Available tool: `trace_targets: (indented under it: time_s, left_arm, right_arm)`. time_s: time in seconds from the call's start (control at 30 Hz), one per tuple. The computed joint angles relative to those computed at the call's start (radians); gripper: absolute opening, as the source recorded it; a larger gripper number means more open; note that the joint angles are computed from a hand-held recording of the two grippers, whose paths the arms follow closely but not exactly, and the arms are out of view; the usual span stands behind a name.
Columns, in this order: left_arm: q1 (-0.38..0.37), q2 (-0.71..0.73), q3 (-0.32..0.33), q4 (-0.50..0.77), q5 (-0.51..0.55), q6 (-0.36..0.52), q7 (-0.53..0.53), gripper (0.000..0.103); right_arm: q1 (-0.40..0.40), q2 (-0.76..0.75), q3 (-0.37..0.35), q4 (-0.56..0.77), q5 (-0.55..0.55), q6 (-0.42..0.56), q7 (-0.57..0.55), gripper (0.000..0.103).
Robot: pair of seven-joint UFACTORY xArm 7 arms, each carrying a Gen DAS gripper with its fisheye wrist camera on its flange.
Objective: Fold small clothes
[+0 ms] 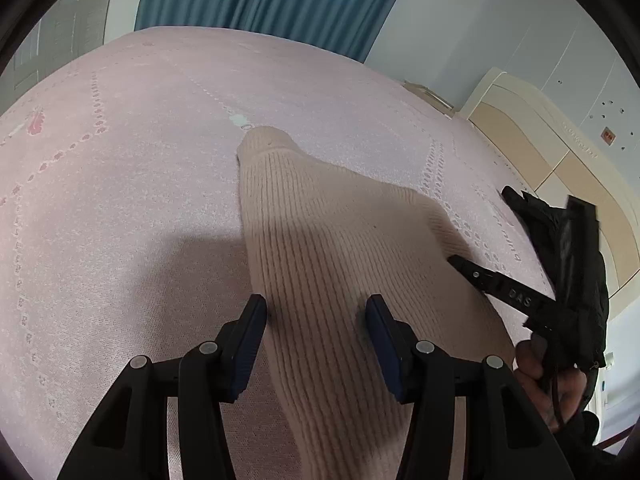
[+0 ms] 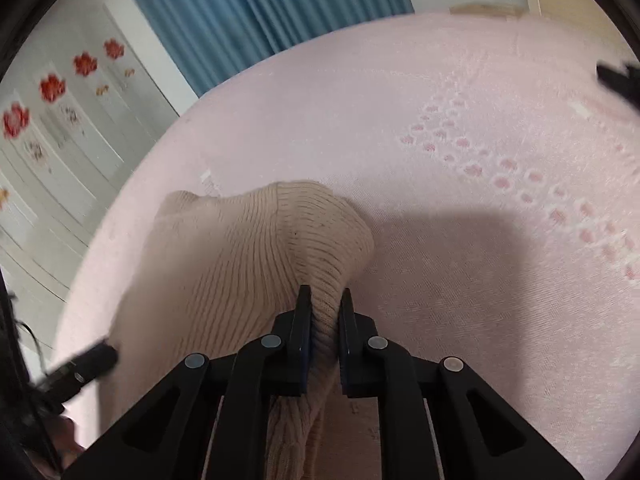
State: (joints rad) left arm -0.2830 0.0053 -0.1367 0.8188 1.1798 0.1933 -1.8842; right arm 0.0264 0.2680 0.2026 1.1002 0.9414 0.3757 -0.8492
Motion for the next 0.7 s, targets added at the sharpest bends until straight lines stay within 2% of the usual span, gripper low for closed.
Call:
trace_targets:
  time_s: [0.03, 0.1, 0.23, 0.33, 0.43, 0.57, 0.7]
  left_arm:
    - [-0.001, -0.001, -0.001, -0.001, -0.014, 0.006, 0.016, 0.05]
    - [-0.006, -0.007, -0.006, -0.005, -0.049, 0.025, 0.053, 0.05]
    - [-0.006, -0.036, -0.018, -0.031, -0.083, 0.033, 0.083, 0.05]
    - [-0.001, -0.077, -0.041, -0.071, -0.089, 0.038, 0.078, 0.051]
    - [-0.005, -0.128, -0.069, -0.128, -0.17, 0.038, 0.161, 0.051]
    - [-0.017, -0.198, -0.125, -0.213, -0.275, 0.048, 0.253, 0.051]
    - [-0.013, -0.195, -0.173, -0.235, -0.366, 0.071, 0.303, 0.049]
  right_arm:
    - [0.01, -0.017, -0.006, -0.019, -0.023, -0.024, 0.008, 0.021]
    - [0.016, -0.055, -0.014, -0.045, -0.053, -0.03, 0.03, 0.027]
    - [-0.004, -0.145, -0.031, -0.098, 0.031, 0.049, -0.061, 0.037]
    - [0.004, -0.203, -0.074, -0.138, 0.08, 0.142, -0.115, 0.039]
    - [0.021, -0.266, -0.115, -0.202, 0.12, 0.207, -0.166, 0.039]
    - [0.053, -0.295, -0.145, -0.246, 0.132, 0.222, -0.179, 0.039]
    - [0.068, -0.292, -0.158, -0.253, 0.144, 0.251, -0.16, 0.039]
